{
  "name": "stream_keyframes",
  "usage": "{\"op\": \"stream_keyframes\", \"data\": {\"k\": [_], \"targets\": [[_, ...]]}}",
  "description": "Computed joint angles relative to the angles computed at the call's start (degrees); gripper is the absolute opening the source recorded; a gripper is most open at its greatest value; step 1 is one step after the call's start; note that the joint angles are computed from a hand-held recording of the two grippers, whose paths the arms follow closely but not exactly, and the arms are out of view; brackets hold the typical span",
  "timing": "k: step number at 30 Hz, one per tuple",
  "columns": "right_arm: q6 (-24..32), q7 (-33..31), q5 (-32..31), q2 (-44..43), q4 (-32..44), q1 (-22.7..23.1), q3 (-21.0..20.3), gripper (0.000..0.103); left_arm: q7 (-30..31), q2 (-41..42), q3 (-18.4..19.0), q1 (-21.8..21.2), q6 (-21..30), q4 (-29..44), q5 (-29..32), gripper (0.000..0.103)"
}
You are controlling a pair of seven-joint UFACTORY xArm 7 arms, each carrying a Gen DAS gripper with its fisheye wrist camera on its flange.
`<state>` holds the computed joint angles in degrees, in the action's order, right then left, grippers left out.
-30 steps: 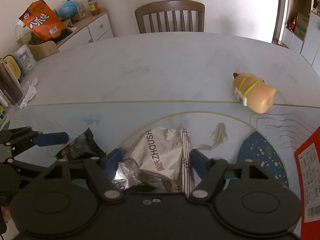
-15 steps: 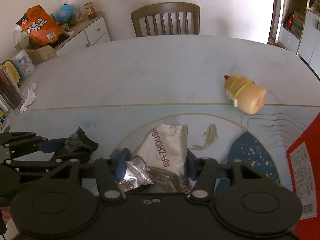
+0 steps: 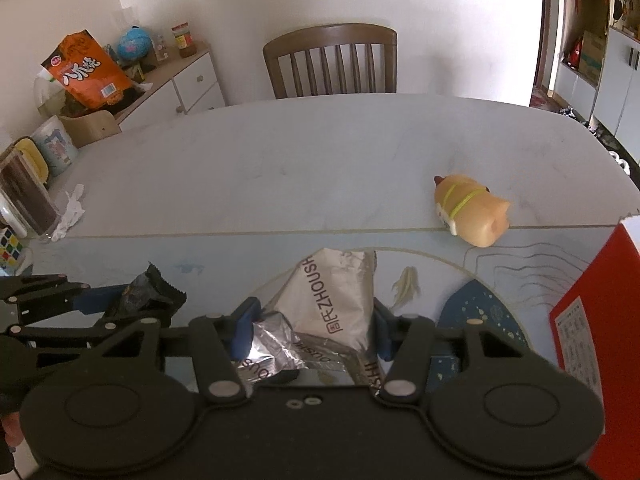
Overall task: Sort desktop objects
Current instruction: 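Carry the black packet and foil bag with both grippers toward the red box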
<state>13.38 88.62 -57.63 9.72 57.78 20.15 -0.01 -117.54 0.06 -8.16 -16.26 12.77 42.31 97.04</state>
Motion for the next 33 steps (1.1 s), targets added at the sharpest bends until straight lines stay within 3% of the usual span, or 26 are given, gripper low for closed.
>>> {"op": "stream_keyframes", "data": {"k": [9,19,33], "targets": [[0.1,-0.5,0.7,-6.1,-5.2,-1.8,2.6,0.056,6.3,-3.9,-1.6,-1.4,1.7,-2.5,-9.2,0.035],[-0.6,-1.0,2.5,-15.7,-13.4,-7.0,8.1,0.056,14.2,-6.3,-4.8,-3.1,3.8,-3.0,-21.0,0.035],[-2.9,-12.0,16.2,-30.3,-25.2,-11.9,12.3,0.056,21.5,-6.7,-9.7,-6.9,9.9,1.3,-33.4,0.035]]}}
